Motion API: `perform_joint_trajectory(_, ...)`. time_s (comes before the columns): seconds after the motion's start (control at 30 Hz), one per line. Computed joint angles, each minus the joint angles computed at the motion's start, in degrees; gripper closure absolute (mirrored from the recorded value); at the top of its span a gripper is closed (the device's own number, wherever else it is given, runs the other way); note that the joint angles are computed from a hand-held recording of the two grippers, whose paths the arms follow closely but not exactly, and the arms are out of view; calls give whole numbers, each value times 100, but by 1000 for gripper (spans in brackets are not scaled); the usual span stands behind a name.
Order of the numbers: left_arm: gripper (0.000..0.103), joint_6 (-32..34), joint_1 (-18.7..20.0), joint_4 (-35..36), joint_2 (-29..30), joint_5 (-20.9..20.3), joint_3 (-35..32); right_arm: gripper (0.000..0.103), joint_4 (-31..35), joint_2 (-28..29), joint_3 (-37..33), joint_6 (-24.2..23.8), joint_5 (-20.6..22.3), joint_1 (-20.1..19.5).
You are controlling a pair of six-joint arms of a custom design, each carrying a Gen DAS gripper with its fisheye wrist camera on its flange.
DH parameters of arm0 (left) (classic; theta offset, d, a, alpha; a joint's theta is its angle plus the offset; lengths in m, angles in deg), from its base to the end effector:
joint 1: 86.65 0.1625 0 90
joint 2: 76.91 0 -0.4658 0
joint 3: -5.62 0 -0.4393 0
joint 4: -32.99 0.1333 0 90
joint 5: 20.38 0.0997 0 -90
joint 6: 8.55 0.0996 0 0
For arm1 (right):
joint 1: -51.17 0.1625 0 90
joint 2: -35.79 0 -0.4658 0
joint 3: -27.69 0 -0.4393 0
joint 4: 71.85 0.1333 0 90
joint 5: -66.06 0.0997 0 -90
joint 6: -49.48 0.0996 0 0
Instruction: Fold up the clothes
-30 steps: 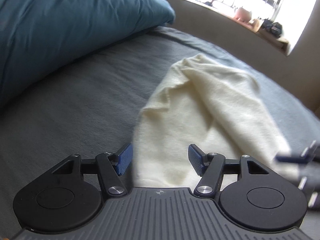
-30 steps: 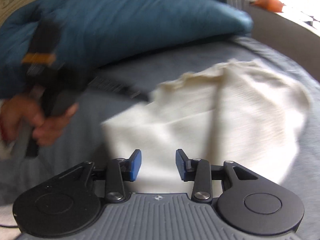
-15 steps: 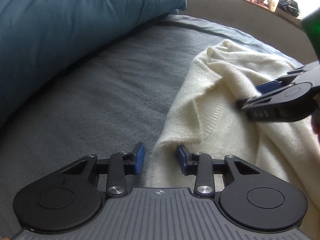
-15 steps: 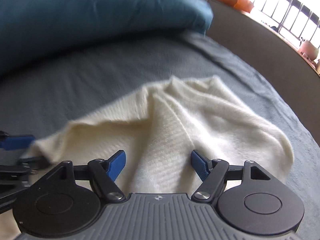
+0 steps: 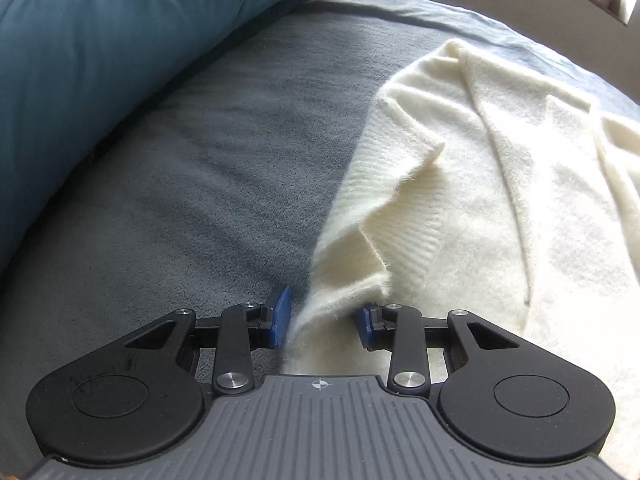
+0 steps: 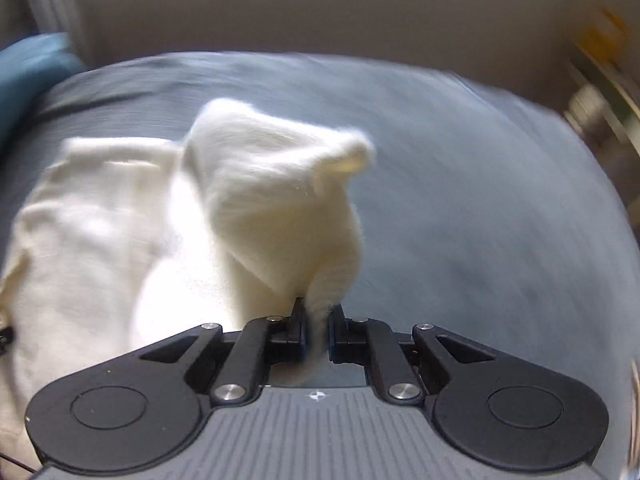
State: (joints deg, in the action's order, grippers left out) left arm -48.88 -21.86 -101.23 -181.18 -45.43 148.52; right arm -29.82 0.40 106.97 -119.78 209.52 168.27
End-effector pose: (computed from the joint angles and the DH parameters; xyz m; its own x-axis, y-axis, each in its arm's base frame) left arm 0.0610 -0.3953 0.3074 -0.5950 -0.5061 -0.6243 0.0509 0.7515 -0.6578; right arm 0.3213 -0.5108 0.0615 -0.6310 -0.0510 0.7741 -0.3428 0.9135 -0.2192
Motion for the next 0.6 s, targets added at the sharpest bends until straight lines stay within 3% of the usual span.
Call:
perform_joint_trajectory(0.07, 68, -15, -65, 71, -98, 13, 65, 93, 270, -399, 408, 987, -78, -217)
perform_joint_trajectory(0.13, 68, -138, -126, 374, -202, 6, 64, 92, 366, -832, 789, 1814, -693, -492)
perform_joint_trajectory(0.2, 67, -407, -159, 844, -275, -39, -31, 87, 507, -990, 954, 2195, -1051, -616)
perform_joint_trajectory(0.27, 68, -810, -192, 1284, -337, -68, -126, 61, 791, -964, 930, 2423, -850, -567)
perform_joint_trajectory(0.3, 72, -988, -217, 1458, -365, -74, -158, 59, 952, -943, 895, 2503, -644, -522)
perform_joint_trajectory(0.37, 89, -1361, -354, 1779, -431, -19, -155, 56, 1116, -1018, 861, 2465, -325, -482)
perform_joint_trajectory(0.47, 98, -2305, -691, 2757, -577, 142, -209, 56, 1040, -1152, 637, 1971, -99, -528)
perform_joint_trajectory(0.53, 98, -3023, -1053, 3533, -800, 158, -243, 56, 790, -1243, 450, 1447, -328, -565)
perform_joint_trajectory(0.6, 99, -3724, -1483, 4336, -1016, 137, -298, 56, 475, -1238, 214, 768, -910, -584)
